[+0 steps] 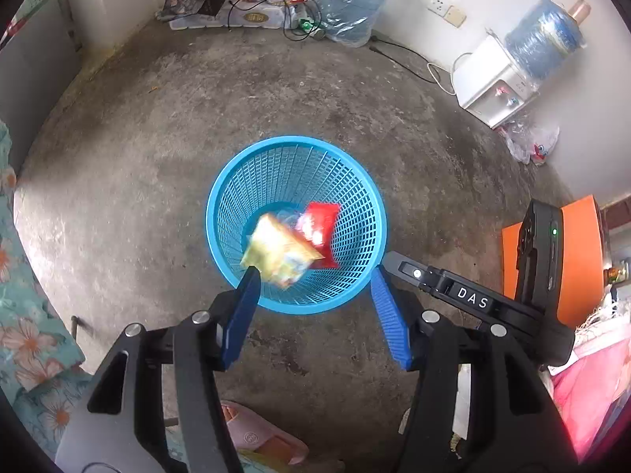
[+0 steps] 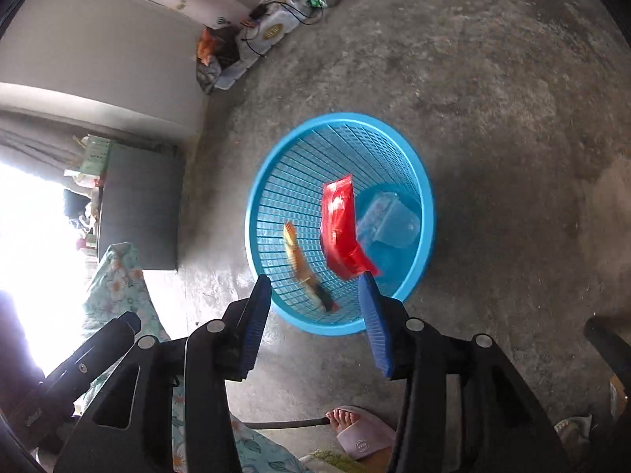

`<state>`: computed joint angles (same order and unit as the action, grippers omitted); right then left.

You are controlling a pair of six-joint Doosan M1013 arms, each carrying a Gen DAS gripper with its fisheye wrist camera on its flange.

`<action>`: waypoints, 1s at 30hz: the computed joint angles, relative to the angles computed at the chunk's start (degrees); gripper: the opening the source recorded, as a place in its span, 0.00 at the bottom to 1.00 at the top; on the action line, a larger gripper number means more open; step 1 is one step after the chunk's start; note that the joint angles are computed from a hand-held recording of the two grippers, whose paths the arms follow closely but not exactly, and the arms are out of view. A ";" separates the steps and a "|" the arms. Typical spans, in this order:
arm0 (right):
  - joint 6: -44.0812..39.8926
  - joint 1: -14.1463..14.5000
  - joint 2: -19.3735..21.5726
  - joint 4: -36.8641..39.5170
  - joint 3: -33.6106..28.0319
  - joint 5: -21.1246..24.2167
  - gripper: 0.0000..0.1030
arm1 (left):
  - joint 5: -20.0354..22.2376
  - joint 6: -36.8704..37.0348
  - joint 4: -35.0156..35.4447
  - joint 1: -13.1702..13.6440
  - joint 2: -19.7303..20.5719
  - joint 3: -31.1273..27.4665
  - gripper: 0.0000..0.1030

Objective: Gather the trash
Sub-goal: 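Move both tools back to the bed, left tool reaching the white glove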

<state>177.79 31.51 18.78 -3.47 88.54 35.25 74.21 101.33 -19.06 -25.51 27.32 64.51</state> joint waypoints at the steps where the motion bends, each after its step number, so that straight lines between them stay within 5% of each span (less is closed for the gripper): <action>1: 0.49 0.35 -0.19 -0.22 0.45 -0.73 0.44 | -0.32 0.32 -0.73 0.51 -0.31 0.43 0.53; 8: 5.09 3.31 -1.85 -8.31 -0.55 3.34 0.44 | -2.33 3.73 -1.76 2.03 -3.98 1.98 0.54; 13: 6.20 7.34 -2.60 -20.10 -5.77 12.27 0.59 | -3.71 7.08 -4.28 3.95 -8.88 4.11 0.54; 18: 0.93 11.52 -0.27 -27.70 -14.01 23.71 0.62 | -4.17 10.43 -4.41 6.77 -14.49 7.35 0.54; 20: -1.72 13.19 0.90 -30.30 -17.38 26.75 0.65 | -4.03 11.03 -5.43 8.91 -16.86 8.86 0.54; 25: -9.00 17.94 4.10 -38.71 -25.55 33.07 0.94 | -2.49 11.97 -8.62 16.86 -22.68 11.81 0.59; 30: -16.15 20.84 7.27 -41.39 -32.59 35.53 0.94 | -3.86 12.29 -10.59 27.97 -28.60 14.99 0.61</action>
<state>161.64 52.35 26.05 -44.86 55.94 70.78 70.35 113.62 -29.65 2.47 -1.28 79.50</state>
